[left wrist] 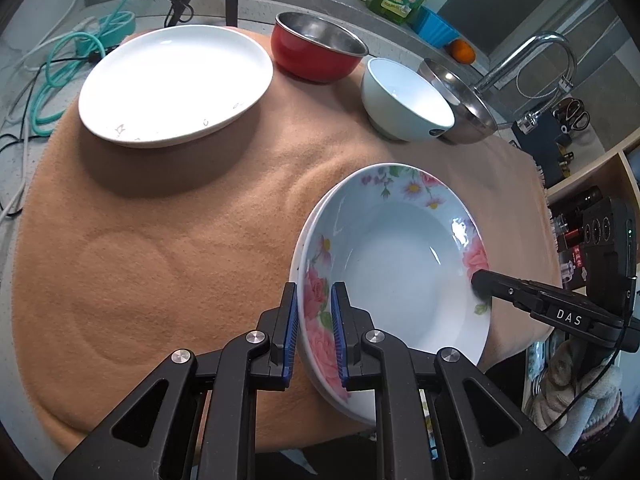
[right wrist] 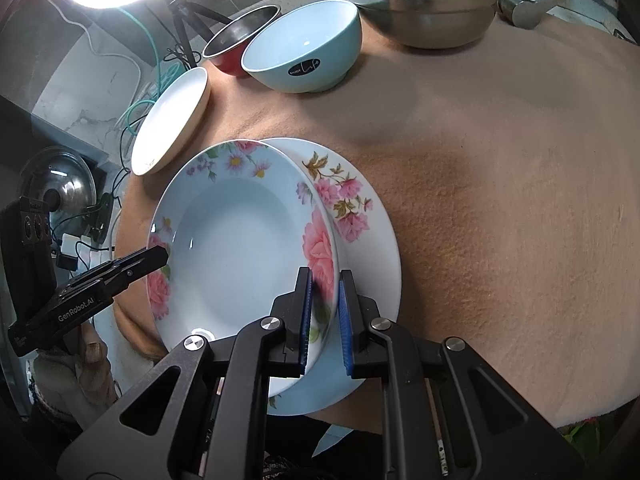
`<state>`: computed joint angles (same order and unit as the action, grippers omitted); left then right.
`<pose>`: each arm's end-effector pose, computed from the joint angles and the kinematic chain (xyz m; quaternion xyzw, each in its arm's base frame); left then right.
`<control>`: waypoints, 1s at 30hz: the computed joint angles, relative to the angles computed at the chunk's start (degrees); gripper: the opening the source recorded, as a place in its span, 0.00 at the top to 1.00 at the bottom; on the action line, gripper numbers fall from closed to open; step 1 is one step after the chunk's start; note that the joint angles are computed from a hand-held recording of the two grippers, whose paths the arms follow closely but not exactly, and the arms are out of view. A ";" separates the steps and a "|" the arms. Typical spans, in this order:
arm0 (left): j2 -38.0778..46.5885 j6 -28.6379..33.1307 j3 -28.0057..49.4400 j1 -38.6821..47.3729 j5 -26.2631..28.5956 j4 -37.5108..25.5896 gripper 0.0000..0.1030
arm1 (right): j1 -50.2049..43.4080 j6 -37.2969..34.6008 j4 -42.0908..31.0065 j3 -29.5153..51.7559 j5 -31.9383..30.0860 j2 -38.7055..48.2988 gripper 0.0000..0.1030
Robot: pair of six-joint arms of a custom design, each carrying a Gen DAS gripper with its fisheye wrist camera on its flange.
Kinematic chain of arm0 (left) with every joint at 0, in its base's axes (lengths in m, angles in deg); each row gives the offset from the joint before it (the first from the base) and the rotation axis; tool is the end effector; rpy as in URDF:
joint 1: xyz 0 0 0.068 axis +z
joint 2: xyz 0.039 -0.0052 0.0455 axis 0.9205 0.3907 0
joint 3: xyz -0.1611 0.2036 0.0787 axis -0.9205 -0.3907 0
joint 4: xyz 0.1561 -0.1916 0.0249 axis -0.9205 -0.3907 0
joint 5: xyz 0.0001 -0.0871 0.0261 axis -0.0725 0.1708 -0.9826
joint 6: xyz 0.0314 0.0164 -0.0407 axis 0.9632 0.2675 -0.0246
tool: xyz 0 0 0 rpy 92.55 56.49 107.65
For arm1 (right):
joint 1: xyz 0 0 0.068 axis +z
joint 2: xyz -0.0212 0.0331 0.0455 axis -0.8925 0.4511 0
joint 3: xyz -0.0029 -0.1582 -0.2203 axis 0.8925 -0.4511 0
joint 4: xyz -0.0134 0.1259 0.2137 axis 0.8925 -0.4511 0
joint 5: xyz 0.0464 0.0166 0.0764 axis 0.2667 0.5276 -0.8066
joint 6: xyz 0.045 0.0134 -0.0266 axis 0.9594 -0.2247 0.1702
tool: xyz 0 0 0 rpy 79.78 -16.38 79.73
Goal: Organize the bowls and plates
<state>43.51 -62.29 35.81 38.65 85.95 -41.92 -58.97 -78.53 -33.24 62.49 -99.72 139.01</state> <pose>0.1621 -0.0900 0.2407 -0.0852 0.9624 -0.1676 0.1958 0.2438 0.0338 0.2181 -0.1265 0.9556 0.2230 0.1449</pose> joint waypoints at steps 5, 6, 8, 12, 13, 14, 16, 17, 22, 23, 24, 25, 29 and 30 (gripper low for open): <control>1.20 0.09 0.32 -0.77 -0.32 0.49 0.86 | -0.18 -0.15 -0.41 0.18 0.44 0.39 0.88; 1.44 0.17 0.44 -0.95 -0.44 0.47 0.86 | -0.11 0.02 -0.46 0.24 0.60 0.51 0.88; 2.29 0.30 1.08 -1.97 -1.57 0.13 0.86 | -0.28 0.10 -0.43 0.14 0.51 0.58 0.87; 4.57 1.16 2.78 -3.23 -3.19 -0.67 0.86 | -0.35 0.22 -0.41 0.28 0.90 0.54 0.87; 4.91 1.44 3.00 -3.18 -3.17 -0.75 0.86 | -0.38 0.20 -0.45 0.35 0.98 0.56 0.87; 5.29 1.71 3.28 -3.22 -3.27 -0.91 0.86 | -0.33 0.24 -0.50 0.44 1.14 0.57 0.87; 5.97 1.93 3.89 -3.67 -3.92 -1.40 0.86 | -0.07 0.44 -0.58 0.47 1.51 0.40 0.87; 6.17 1.99 4.10 -3.88 -4.24 -1.62 0.86 | 0.02 0.36 -0.64 0.47 1.70 0.30 0.87; 6.35 2.10 4.27 -3.69 -4.13 -1.89 0.86 | 0.26 0.08 -1.04 0.80 1.89 0.55 0.87; 6.59 1.97 4.47 -4.04 -4.45 -1.98 0.86 | 0.28 0.00 -1.03 0.84 1.93 0.60 0.87; 6.85 1.87 4.67 -4.30 -4.68 -2.00 0.86 | 0.38 0.08 -1.02 0.85 1.99 0.61 0.87; 6.85 2.04 4.69 -4.26 -4.68 -2.08 0.86 | 0.36 0.12 -1.00 0.82 1.96 0.59 0.87; 7.00 2.37 4.90 -4.18 -4.63 -2.28 0.86 | 0.33 0.11 -1.17 0.83 1.92 0.58 0.87; 7.20 2.39 5.07 -4.28 -4.71 -2.32 0.86 | 0.33 0.15 -1.21 0.86 1.88 0.62 0.87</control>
<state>50.71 -59.90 40.88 34.37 81.24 -44.24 -58.65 -78.37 -34.46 63.34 -97.85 139.63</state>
